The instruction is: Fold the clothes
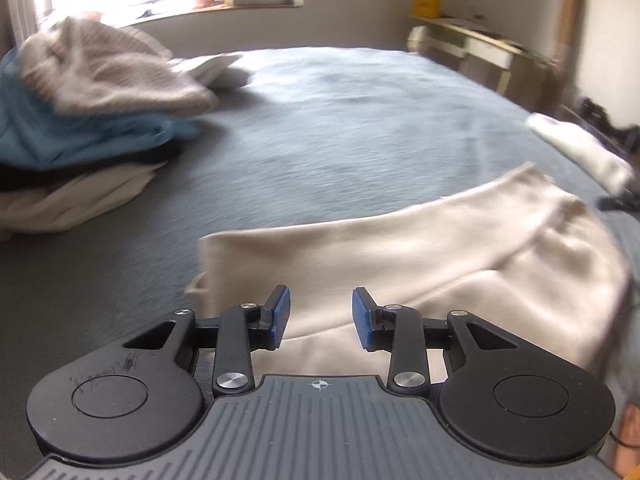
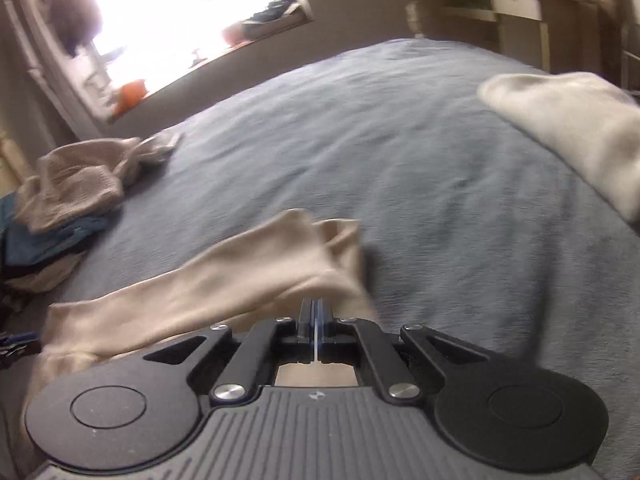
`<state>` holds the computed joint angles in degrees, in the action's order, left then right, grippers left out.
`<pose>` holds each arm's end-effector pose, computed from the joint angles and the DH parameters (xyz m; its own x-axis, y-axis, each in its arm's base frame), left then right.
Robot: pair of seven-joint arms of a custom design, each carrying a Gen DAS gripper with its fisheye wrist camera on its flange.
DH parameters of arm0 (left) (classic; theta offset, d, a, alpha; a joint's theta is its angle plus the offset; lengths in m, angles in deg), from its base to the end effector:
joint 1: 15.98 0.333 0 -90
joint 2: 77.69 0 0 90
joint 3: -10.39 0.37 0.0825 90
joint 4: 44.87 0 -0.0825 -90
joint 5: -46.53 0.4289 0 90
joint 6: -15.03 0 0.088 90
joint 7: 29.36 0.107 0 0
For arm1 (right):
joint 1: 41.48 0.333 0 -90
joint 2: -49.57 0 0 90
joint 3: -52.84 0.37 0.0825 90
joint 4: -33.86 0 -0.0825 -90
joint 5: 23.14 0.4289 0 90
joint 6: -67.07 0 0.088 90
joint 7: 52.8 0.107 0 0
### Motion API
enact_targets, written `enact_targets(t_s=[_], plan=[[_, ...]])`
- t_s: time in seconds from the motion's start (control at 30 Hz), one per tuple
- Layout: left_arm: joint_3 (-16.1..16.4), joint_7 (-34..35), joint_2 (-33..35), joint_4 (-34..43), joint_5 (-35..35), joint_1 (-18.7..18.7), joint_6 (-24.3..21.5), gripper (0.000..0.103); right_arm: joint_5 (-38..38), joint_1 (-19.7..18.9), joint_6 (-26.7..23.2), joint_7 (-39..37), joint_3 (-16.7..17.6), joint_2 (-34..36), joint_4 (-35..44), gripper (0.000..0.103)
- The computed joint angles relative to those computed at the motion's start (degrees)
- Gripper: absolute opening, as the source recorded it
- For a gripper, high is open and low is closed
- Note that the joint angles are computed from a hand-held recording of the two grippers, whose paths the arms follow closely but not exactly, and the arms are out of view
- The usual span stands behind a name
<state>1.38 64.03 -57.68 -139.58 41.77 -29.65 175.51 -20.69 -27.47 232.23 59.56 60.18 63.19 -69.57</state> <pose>0.7146 -0.2746 0.5388 -0.3817 -0.9202 0.0865 -0.6648 0.2083 -0.7174 0.6792 0.2532 0.5468 0.0711 -0.9356 -0.3458 -0.7256 0.1894 -0.6615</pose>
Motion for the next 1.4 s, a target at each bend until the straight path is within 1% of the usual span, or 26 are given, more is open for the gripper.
enact_targets(t_s=[0.07, 0.1, 0.13, 0.17, 0.23, 0.27, 0.33, 0.37, 0.43, 0.5, 0.57, 0.6, 0.63, 0.67, 0.73, 0.77, 0.83, 0.9, 0.97, 1.07, 1.1, 1.17, 1.23, 1.3, 1.33, 1.4], plan=[[-5.9, 8.5, 0.7, 1.2, -6.2, 3.2, -1.7, 0.035, 10.5, -4.2, -1.5, -12.2, 8.0, 2.1, 2.5, 0.000], [-8.3, 13.0, 1.1, 1.5, -9.1, 4.3, -2.2, 0.035, 15.2, -5.6, -2.7, -17.8, 11.2, 3.3, 4.0, 0.000], [-9.9, 17.3, 1.2, 1.5, -11.2, 4.8, -3.1, 0.035, 19.0, -6.5, -4.1, -22.8, 13.8, 4.4, 5.5, 0.000], [-10.6, 20.7, 1.1, 1.3, -11.8, 4.6, -4.3, 0.035, 20.8, -6.6, -5.4, -27.2, 15.4, 4.8, 6.0, 0.000], [-9.6, 24.9, 0.3, 0.1, -9.9, 2.8, -7.3, 0.035, 22.4, -6.3, -9.3, -34.7, 17.2, 5.2, 6.7, 0.000], [-8.3, 25.6, -0.4, -1.3, -8.6, 1.6, -7.5, 0.035, 21.8, -5.6, -11.7, -37.4, 17.1, 5.1, 7.1, 0.000], [-5.9, 25.2, -2.2, -4.9, -5.9, -0.4, -5.5, 0.035, 14.2, -1.9, -17.1, -36.8, 13.2, 3.7, 6.7, 0.000], [-5.6, 25.5, -3.0, -6.1, -6.2, -0.4, -5.0, 0.035, 14.0, -1.6, -17.9, -37.8, 12.3, 2.3, 5.3, 0.000], [-5.7, 26.2, -3.9, -6.6, -9.0, 0.7, -6.3, 0.035, 13.1, -0.8, -19.4, -38.9, 10.3, -0.2, 2.7, 0.000], [-5.0, 25.6, -4.8, -6.8, -9.9, 1.1, -7.6, 0.035, 8.6, 1.3, -21.8, -32.9, 6.4, -2.0, 2.1, 0.000], [-3.8, 24.3, -5.6, -7.2, -7.9, 0.6, -8.4, 0.035, 1.3, 3.9, -22.4, -27.8, 2.7, -4.1, 0.8, 0.000], [-3.6, 24.1, -6.0, -7.3, -7.4, 0.5, -8.5, 0.035, -0.7, 4.8, -22.1, -25.4, 1.7, -4.8, 0.6, 0.000], [-4.0, 25.0, -6.4, -7.4, -8.1, 0.8, -8.3, 0.035, -1.1, 5.3, -21.4, -24.5, 1.3, -5.2, 0.6, 0.000], [-5.0, 27.2, -6.3, -7.2, -10.3, 1.5, -8.0, 0.035, -0.2, 5.6, -20.1, -25.8, 1.6, -5.3, 0.7, 0.000], [-7.0, 32.0, -5.5, -6.1, -15.0, 2.4, -7.8, 0.035, 5.1, 5.6, -16.5, -33.6, 3.4, -4.4, 1.5, 0.000], [-7.2, 32.6, -4.5, -5.1, -15.0, 1.7, -7.8, 0.035, 7.3, 5.9, -15.4, -37.1, 4.4, -2.8, 2.7, 0.000], [-6.4, 31.1, -2.2, -2.8, -12.9, -0.2, -9.1, 0.035, 11.5, 6.3, -13.9, -44.3, 6.8, 0.6, 5.8, 0.000], [-5.6, 29.1, -0.2, -0.8, -10.9, -1.5, -10.9, 0.035, 12.0, 6.9, -15.8, -48.3, 7.9, 3.8, 8.8, 0.000], [-6.2, 28.7, -0.4, -1.0, -13.7, -0.2, -12.0, 0.035, 10.9, 7.1, -16.7, -51.0, 7.5, 3.6, 7.7, 0.000], [-5.8, 25.6, -1.9, -1.5, -17.1, 1.3, -13.6, 0.035, 14.8, 5.2, -20.8, -46.1, 5.5, 1.8, 6.0, 0.000], [-5.6, 24.5, -2.4, -1.7, -17.8, 1.6, -13.7, 0.035, 18.7, 3.8, -21.9, -44.8, 5.4, 1.0, 5.2, 0.000], [-6.2, 24.3, -2.1, -0.5, -20.6, 2.7, -14.2, 0.035, 23.8, 2.6, -21.4, -42.8, 4.9, -0.6, 4.2, 0.000], [-5.9, 22.0, 0.2, 3.1, -20.6, 2.1, -14.7, 0.037, 27.7, 2.2, -17.4, -43.6, 5.0, -0.8, 4.0, 0.000], [-3.5, 15.8, 2.8, 6.8, -15.1, -0.6, -16.2, 0.038, 28.9, 2.6, -13.5, -42.5, 4.9, 1.0, 5.4, 0.000], [-2.2, 12.4, 4.2, 8.9, -11.8, -1.9, -17.3, 0.038, 29.3, 2.6, -12.6, -41.9, 5.0, 2.4, 6.5, 0.000], [-0.1, 6.1, 7.1, 13.3, -5.7, -4.4, -20.3, 0.038, 26.3, 3.0, -13.1, -37.8, 4.1, 4.9, 8.4, 0.000]])
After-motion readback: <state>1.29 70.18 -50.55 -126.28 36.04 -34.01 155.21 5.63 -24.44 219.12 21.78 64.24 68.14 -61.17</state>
